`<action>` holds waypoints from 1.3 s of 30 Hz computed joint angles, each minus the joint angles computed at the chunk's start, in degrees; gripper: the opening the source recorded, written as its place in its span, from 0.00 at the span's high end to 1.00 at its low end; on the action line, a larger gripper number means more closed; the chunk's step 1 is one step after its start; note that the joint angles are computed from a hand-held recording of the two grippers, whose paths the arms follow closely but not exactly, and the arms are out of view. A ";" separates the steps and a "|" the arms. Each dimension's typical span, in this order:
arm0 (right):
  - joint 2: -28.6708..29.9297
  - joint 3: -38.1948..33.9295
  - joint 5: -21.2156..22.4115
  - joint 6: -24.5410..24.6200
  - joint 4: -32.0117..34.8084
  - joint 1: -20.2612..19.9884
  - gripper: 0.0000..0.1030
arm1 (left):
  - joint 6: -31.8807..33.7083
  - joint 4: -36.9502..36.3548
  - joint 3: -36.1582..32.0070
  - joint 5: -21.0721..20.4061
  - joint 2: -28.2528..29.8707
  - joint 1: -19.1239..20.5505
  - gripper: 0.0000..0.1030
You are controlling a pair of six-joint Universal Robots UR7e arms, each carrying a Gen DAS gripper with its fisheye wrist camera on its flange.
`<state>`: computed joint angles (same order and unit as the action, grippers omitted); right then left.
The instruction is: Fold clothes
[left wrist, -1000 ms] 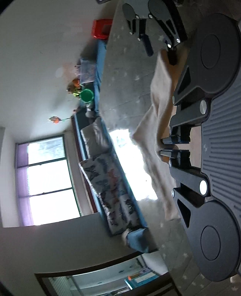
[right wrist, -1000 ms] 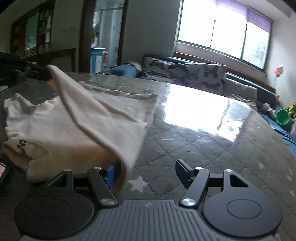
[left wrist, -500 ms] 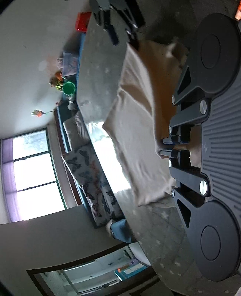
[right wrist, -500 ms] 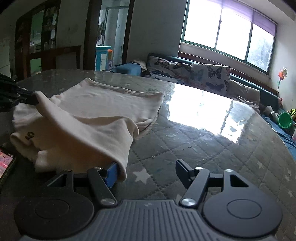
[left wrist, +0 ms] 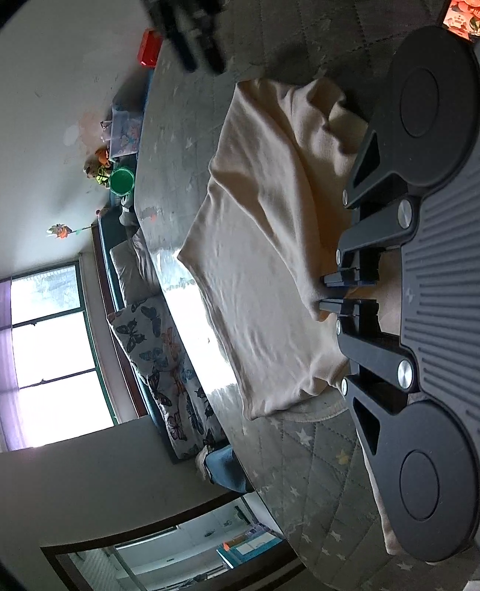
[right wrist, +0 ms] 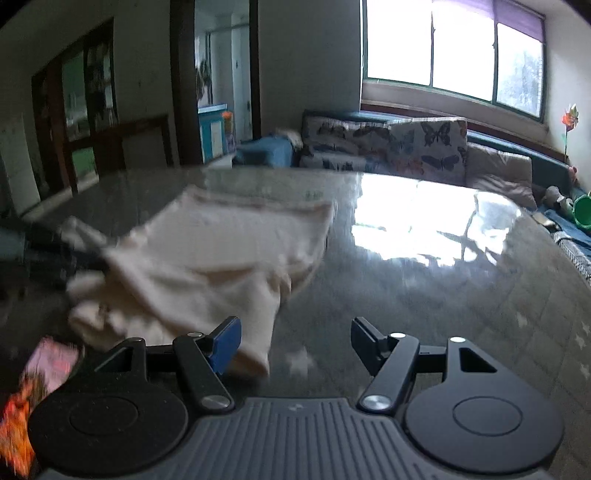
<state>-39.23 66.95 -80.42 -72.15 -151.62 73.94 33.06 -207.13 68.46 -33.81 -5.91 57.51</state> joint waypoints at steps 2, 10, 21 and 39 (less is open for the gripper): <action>2.28 -2.39 0.24 0.60 -0.26 0.76 0.35 | -0.09 -0.07 -0.25 0.05 0.14 0.00 0.93; 11.25 -10.86 -3.28 0.69 -2.46 2.75 0.35 | -0.05 -1.29 0.45 0.51 -0.27 -0.06 0.93; 10.15 -10.49 -1.45 3.93 -3.59 1.98 0.33 | -0.27 -1.00 1.45 0.09 -0.73 0.18 0.88; 7.96 -7.21 -0.04 -0.02 2.91 3.00 0.36 | 2.84 -2.99 2.21 -2.11 -1.29 -1.10 0.72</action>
<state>-31.27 59.74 -80.47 -72.18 -148.72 76.94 35.90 -210.12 70.67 -35.92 -7.20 56.41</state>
